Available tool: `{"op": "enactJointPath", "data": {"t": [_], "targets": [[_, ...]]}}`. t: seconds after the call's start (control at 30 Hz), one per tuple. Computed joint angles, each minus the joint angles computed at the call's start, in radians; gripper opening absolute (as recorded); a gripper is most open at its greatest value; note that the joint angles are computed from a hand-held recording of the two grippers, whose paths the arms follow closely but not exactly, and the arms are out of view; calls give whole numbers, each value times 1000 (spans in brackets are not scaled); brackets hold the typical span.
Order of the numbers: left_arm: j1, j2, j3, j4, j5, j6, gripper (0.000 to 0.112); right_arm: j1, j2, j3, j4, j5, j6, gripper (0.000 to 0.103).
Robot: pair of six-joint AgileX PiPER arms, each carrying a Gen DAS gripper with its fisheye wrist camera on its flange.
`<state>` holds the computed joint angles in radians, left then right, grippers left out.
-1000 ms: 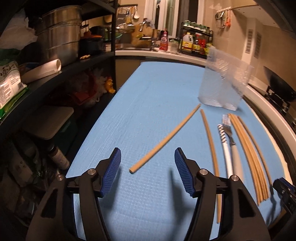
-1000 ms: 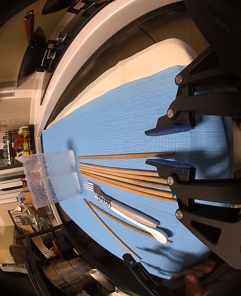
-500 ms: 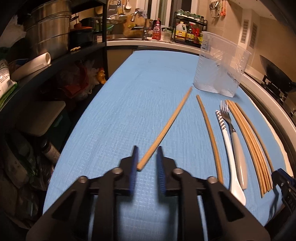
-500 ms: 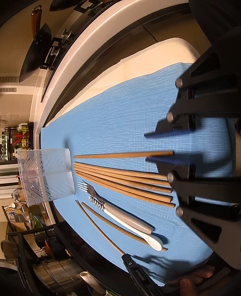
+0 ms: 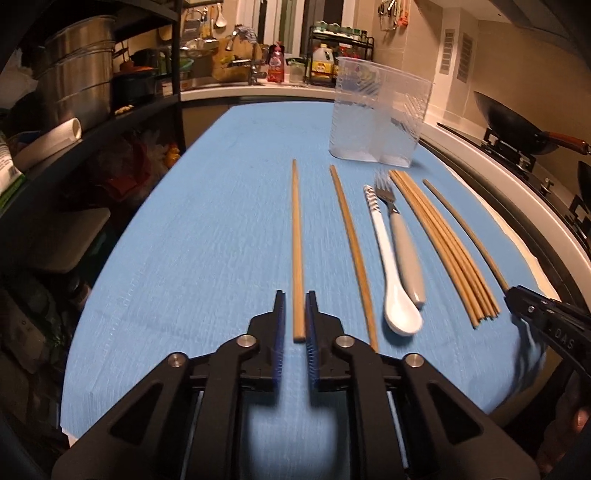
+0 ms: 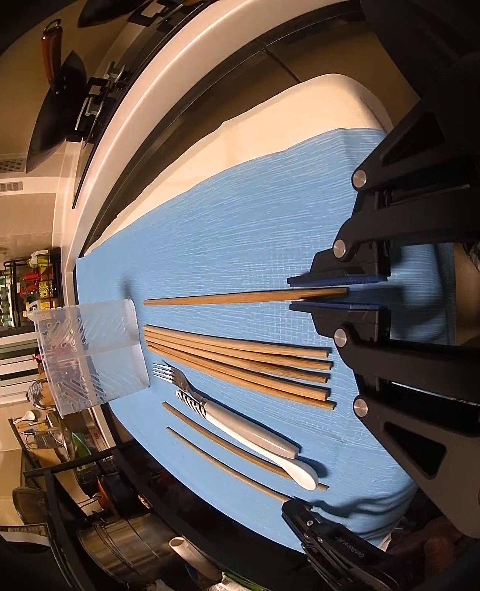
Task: Organize utensils
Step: 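Close the left tool on a loose chopstick while the right tool grasps another chopstick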
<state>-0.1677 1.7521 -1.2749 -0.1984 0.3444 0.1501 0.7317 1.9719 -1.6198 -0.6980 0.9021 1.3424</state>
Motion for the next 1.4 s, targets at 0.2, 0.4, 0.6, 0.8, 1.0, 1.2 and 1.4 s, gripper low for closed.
{"op": "enactJointPath", "data": {"t": [0.2, 0.4, 0.6, 0.8, 1.0, 1.2, 1.4], "targets": [[-12, 33, -23, 70, -35, -91, 33, 6, 21, -26, -22, 23, -10, 10], [-30, 38, -16, 178, -65, -175, 20, 10, 29, -33, -39, 31, -7, 6], [-23, 13, 11, 145, -67, -159, 7, 8, 21, -21, -36, 22, 2, 6], [-42, 14, 19, 247, -78, -248, 7, 15, 39, -49, -43, 52, -10, 8], [-47, 16, 24, 285, -94, -284, 7, 16, 39, -50, -47, 55, -11, 6], [-60, 16, 38, 381, -119, -370, 7, 15, 36, -47, -44, 52, -9, 5], [-69, -11, 73, 482, -139, -439, 7, 26, 12, -22, -81, 55, 42, 5]]}}
